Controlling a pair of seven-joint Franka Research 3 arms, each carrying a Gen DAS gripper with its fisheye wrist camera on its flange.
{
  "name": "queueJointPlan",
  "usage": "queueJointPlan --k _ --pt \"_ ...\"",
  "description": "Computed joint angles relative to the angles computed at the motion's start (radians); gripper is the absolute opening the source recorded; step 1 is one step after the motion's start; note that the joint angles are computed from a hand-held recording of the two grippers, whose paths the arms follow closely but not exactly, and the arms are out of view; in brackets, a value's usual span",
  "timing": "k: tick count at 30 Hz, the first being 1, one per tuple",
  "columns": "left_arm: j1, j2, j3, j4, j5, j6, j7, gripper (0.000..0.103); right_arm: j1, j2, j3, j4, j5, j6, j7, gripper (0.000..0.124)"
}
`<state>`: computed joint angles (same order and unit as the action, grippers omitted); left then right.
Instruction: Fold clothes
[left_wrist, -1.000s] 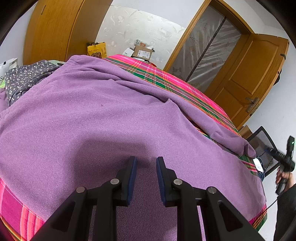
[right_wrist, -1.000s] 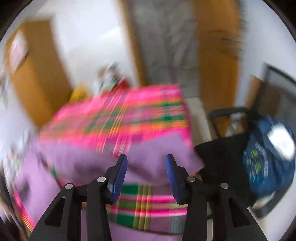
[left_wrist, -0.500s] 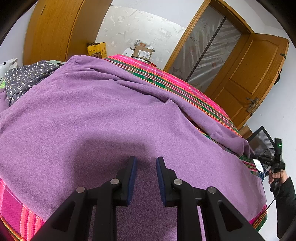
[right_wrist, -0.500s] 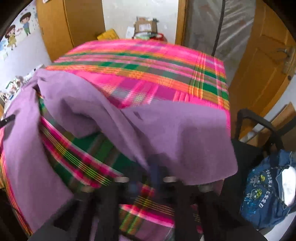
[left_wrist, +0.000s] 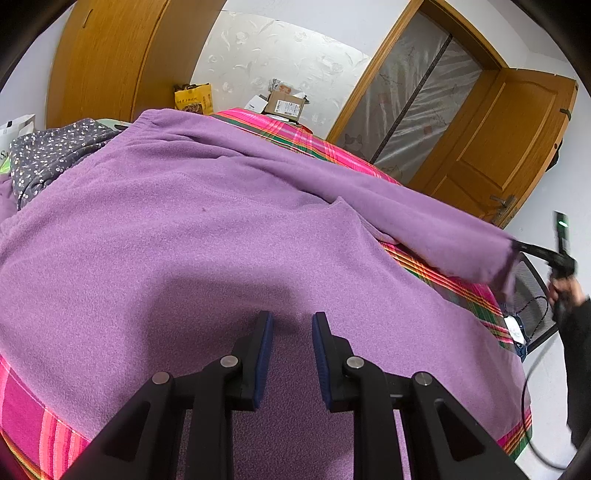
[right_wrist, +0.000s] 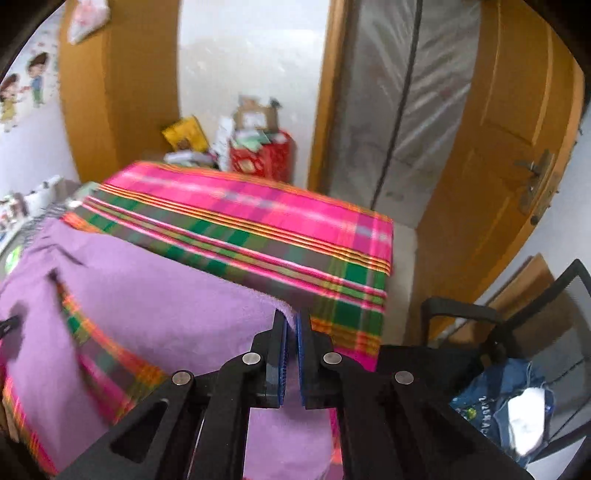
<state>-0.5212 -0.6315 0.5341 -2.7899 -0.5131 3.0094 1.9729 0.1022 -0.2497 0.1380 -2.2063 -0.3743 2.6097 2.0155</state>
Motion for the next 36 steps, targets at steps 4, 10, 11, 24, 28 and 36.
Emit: queueJointPlan --k 4,10,11,24,28,36 --pt "-0.006 0.0 0.007 0.002 -0.005 0.0 0.005 0.022 0.0 0.187 -0.035 0.174 -0.017 -0.133 0.045 0.026" --pt "-0.005 0.005 0.003 0.005 -0.009 -0.001 0.007 0.022 0.016 0.136 -0.093 0.05 -0.045 0.053 0.201 0.033" --pt "-0.004 0.007 0.0 0.006 -0.009 -0.001 0.007 0.022 0.008 0.111 -0.086 0.019 -0.075 0.077 0.223 0.033" --pt "0.012 0.012 -0.019 0.001 -0.001 0.006 -0.002 0.022 0.0 -0.005 0.0 -0.211 -0.067 0.185 0.043 0.034" --pt "0.018 0.014 -0.027 -0.001 0.008 0.01 -0.01 0.022 0.019 0.021 0.01 -0.225 -0.019 0.185 -0.045 0.034" --pt "0.044 0.023 -0.058 -0.005 0.044 0.018 -0.042 0.022 -0.033 0.072 0.031 -0.195 -0.103 0.221 0.036 0.015"
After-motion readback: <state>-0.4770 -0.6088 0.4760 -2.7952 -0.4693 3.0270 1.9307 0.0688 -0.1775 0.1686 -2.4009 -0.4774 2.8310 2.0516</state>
